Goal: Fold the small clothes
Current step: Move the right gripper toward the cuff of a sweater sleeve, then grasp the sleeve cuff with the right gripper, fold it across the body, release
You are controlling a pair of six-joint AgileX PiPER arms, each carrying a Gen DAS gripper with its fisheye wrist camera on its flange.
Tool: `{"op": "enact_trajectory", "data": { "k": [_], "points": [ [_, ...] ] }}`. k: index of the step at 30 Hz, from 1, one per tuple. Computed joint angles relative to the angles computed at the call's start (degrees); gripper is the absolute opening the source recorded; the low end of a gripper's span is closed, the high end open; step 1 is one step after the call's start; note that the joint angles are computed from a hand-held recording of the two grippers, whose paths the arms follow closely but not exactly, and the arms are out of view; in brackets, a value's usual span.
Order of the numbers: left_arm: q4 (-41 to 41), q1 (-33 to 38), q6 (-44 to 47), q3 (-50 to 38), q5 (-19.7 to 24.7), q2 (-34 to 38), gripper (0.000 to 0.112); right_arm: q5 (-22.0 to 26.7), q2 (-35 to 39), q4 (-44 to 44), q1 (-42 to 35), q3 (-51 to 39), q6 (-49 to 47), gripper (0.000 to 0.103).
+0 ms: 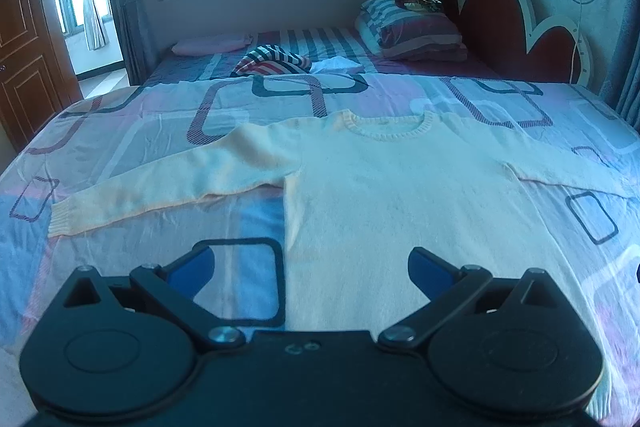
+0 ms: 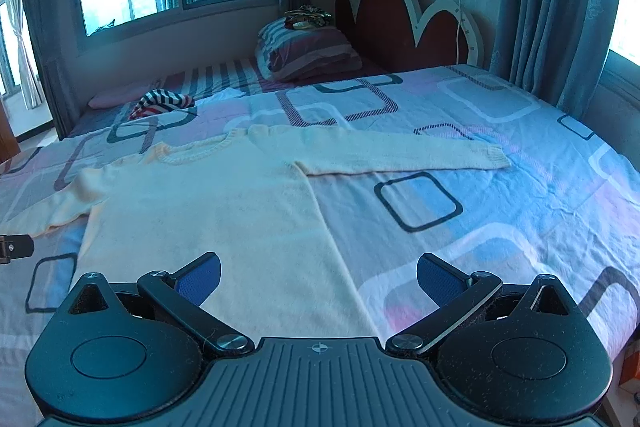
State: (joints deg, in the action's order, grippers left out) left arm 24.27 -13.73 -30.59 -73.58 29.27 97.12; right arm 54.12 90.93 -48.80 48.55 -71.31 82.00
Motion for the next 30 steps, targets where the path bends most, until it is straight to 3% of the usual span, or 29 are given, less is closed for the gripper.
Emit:
{"op": "enact_trajectory", "data": {
  "k": [5, 8, 11, 17, 20, 21, 23, 26, 30],
  "points": [
    [2.77, -1.57, -6.47, -6.36, 1.24, 6.17, 0.102, -9.26, 1.25, 0.24, -9.69, 1.38, -5.35, 0.103],
    [7.97, -3.56, -13.64, -11.22, 3.85, 10.35, 0.102, -16.5, 2.79, 2.57, -17.32, 1.76, -10.54, 0.103],
    [8.21, -4.74, -16.25, -16.88, 6.27, 14.86, 0.102, -23.1, 5.05, 4.48, -24.99, 1.58, -15.78, 0.103],
    [7.63, -6.43, -18.67, -28.37, 10.05, 23.83, 0.102, -32.37, 12.85, 21.62, -40.43, -3.17, -35.93, 0.102],
    [8.9, -7.43, -19.57, -33.24, 12.85, 27.35, 0.102, -32.82, 17.57, 27.62, -45.82, -7.07, -43.69, 0.101],
    [9.42, -7.73, -20.2, -34.19, 13.5, 28.09, 0.102, -32.96, 19.0, 30.08, -47.46, -8.26, -46.19, 0.088],
    [9.84, -8.31, -20.62, -37.14, 15.54, 30.07, 0.102, -31.51, 22.51, 34.85, -50.6, -11.77, -51.24, 0.075],
    [9.91, -8.79, -20.09, -40.21, 17.68, 32.1, 0.102, -28.98, 27.63, 44.44, -55.02, -17.05, -59.22, 0.075],
    [11.3, -9.76, -19.4, -44.06, 20.6, 34.64, 0.102, -27.21, 32.45, 48.03, -58.22, -22.36, -61.55, 0.075]
  ]
}}
